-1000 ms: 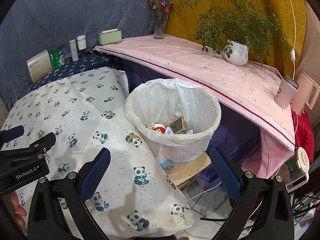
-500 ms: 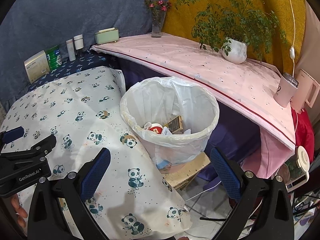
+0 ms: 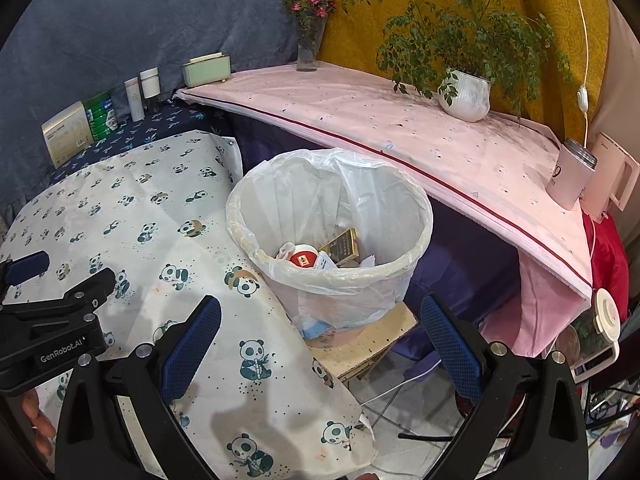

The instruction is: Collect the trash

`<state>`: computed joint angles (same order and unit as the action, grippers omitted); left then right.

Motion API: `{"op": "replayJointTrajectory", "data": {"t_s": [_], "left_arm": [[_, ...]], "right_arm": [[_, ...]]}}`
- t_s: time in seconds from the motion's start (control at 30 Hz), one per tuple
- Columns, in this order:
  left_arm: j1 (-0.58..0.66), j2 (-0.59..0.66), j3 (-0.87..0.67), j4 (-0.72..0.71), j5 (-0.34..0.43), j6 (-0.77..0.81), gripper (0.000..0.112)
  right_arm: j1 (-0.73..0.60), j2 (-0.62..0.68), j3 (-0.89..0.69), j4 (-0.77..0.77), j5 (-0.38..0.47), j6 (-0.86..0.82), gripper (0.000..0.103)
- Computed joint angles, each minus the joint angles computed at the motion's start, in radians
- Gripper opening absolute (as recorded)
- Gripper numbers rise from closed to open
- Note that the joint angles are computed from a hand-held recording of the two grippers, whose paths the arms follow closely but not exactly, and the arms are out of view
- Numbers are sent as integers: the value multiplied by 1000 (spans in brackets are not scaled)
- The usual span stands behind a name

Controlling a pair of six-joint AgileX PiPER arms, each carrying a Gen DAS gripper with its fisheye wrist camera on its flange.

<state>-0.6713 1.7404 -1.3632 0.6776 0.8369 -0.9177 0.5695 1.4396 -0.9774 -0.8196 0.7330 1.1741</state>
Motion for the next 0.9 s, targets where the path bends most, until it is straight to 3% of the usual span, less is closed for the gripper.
{"op": "replayJointTrajectory", "data": {"t_s": [0.9], "left_arm": [[12, 29, -41, 7, 27, -2, 89]], "right_arm": [[-31, 27, -17, 13, -23, -22, 97]]}}
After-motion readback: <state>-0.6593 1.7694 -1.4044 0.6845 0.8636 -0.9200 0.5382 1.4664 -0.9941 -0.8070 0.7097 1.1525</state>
